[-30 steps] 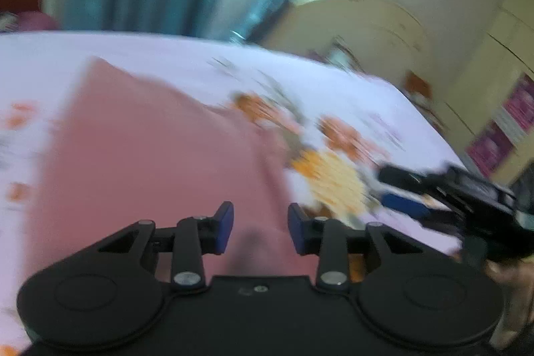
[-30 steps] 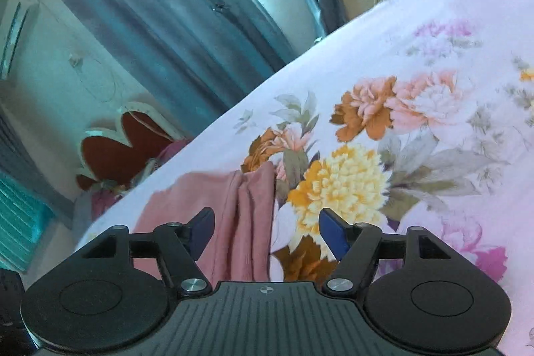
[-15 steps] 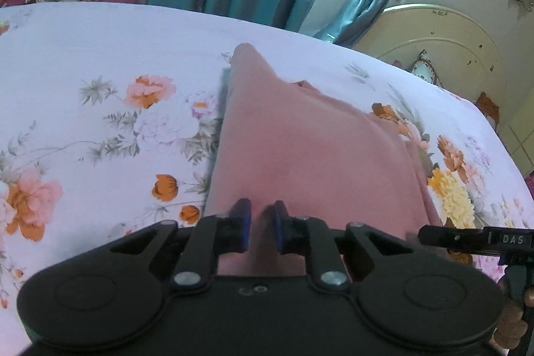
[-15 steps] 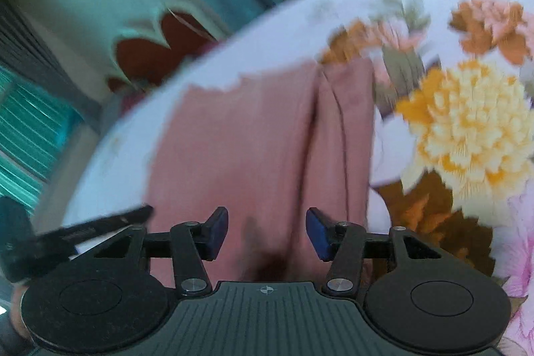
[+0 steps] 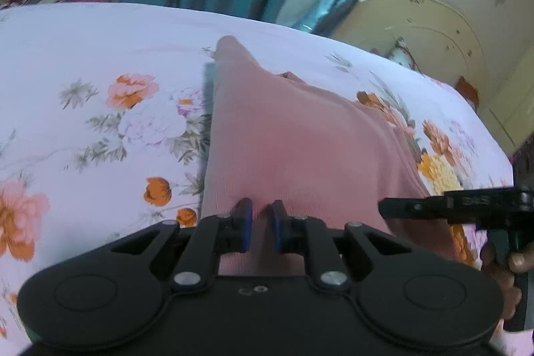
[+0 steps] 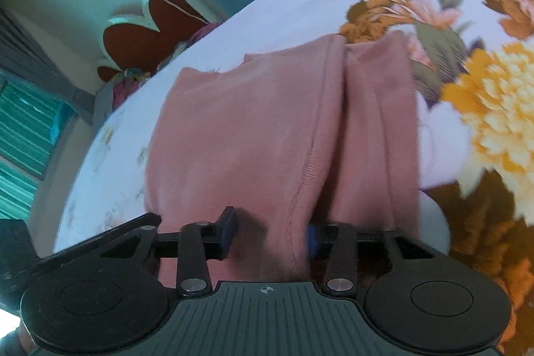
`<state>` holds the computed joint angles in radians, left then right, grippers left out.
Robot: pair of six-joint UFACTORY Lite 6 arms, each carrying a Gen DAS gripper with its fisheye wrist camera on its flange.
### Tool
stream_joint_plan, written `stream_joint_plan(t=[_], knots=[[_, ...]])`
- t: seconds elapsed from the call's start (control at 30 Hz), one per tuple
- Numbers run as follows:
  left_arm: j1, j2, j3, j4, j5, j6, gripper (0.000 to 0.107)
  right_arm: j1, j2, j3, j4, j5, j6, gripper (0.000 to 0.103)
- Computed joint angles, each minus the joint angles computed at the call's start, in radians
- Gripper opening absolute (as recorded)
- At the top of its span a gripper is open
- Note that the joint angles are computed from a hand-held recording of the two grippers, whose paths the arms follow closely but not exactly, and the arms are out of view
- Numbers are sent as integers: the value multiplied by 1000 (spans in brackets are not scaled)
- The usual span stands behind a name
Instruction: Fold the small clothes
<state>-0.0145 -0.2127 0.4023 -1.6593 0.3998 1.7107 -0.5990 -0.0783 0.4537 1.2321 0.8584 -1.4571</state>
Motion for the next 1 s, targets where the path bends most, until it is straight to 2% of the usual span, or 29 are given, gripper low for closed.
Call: stream_joint_plan(t=[0.1,0.2,0.27,0.3,0.4,0.5,0.53,0.57,0.6,0.63,0.73,0.77,0.8,0.9,0.93,0.97,1.0], knots=[[43,14,29,101,48,-60,14,59,-162,-49,-22,-57,24,11],[39,-34,21,158,81,-97,12,12,-400,-87,-115,-22,91,8],[11,-37,18,152,115,-92,13,-107,-504,-96,-193,46,84,8],[-28,-26,21,149,97,-97,13,-143,-493,-109,-214,34,66,8],[-131,12,32,90,19,-48,14,-100,-295,-145,-166,-119,-12,8],[-98,30,76,229,53,-160,14,-118,-313,-158,-122,-98,-28,8],[-75,25,91,285,86,-195,17,-131,-311,-149,-127,-85,-17,12],[-50,17,103,314,121,-199,25,-144,-328,-148,-119,-87,-15,20],[-34,9,110,309,129,-177,27,-170,-338,-137,-108,-68,-30,46],[-23,20,123,280,130,-133,25,-189,-312,-122,-54,-52,-84,61],[-9,129,214,179,118,-47,25,-144,-94,10,54,-50,-96,61],[-11,172,247,132,111,-6,25,-108,-24,54,103,-81,-106,60],[-15,219,283,95,105,23,25,-82,42,95,140,-98,-117,60],[-30,375,400,51,83,55,28,-49,168,185,195,-113,-122,36],[-27,413,422,31,95,73,28,-45,173,189,206,-119,-144,20],[-22,431,427,16,111,94,28,-56,160,180,207,-114,-172,12],[-18,439,428,6,121,113,28,-79,104,142,229,-95,-241,9]])
